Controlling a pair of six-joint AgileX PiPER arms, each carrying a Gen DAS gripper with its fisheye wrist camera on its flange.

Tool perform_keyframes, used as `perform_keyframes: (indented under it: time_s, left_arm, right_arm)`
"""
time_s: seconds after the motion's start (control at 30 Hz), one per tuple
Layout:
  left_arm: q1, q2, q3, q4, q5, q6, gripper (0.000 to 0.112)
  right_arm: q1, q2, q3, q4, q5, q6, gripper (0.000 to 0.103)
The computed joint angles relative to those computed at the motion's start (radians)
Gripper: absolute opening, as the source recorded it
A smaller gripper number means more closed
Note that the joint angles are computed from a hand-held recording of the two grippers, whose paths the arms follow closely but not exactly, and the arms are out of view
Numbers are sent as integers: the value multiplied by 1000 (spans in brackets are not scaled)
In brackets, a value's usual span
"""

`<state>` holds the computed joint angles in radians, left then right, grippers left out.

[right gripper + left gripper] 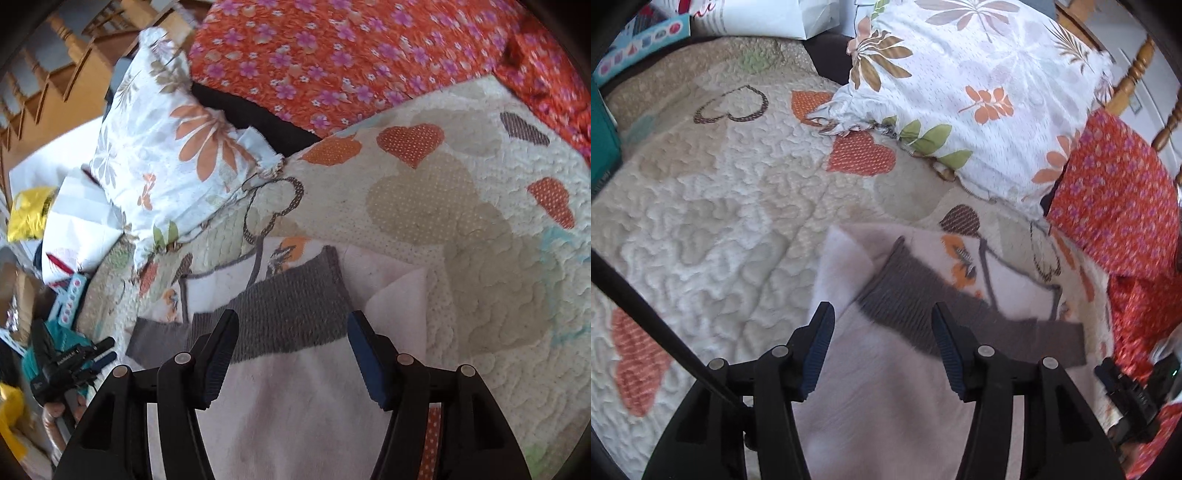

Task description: Fold small clothes

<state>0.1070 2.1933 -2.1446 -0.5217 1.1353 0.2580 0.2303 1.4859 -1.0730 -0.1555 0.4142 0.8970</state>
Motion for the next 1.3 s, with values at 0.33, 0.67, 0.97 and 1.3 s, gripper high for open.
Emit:
perform_keyframes:
  time_s: [0.33, 0.67, 0.97, 1.3]
  left_arm:
    - [99, -169, 318, -11, -27, 270, 53]
    - [49, -279, 554, 206, -235, 265, 23]
    - [164, -277, 477, 254, -165, 107, 21]
    - [202, -327, 438, 169, -183, 145, 59]
  right_arm:
    - [98, -128, 99, 111, 125, -113, 40]
    - [240, -176, 182, -195, 411, 158, 34]
    - [396, -330, 221, -459, 578, 484, 38]
    - [664, 70, -171, -531, 545, 400, 40]
